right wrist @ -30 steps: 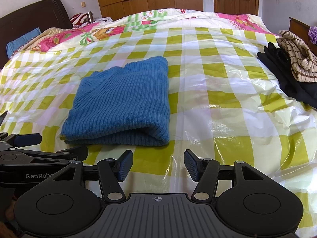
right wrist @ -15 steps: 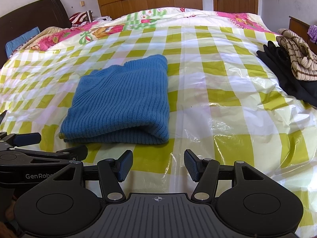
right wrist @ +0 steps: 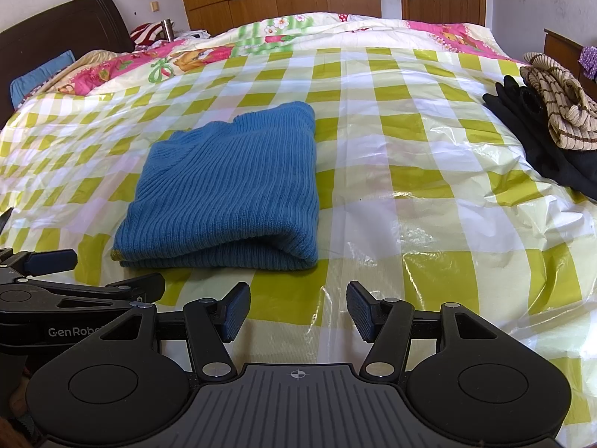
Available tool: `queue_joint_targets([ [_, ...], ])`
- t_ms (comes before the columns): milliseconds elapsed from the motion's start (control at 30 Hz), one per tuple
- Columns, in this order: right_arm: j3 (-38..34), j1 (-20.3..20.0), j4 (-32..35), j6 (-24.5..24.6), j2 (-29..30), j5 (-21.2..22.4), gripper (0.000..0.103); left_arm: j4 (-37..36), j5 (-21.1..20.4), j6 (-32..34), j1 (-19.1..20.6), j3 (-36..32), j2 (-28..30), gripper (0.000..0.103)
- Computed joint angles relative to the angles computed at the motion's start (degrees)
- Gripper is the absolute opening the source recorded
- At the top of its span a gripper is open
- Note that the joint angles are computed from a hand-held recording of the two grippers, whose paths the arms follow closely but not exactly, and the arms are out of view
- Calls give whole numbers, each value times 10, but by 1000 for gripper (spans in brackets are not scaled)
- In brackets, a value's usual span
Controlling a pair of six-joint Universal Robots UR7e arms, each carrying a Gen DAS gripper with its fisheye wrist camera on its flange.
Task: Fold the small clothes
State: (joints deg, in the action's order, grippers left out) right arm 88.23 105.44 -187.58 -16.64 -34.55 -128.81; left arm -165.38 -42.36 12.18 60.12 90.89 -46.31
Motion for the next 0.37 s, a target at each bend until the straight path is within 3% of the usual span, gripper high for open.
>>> queue_joint_targets([
  [367,3,-1,-4,-3,1,2,57,-13,7,7,-1,3,1,103],
])
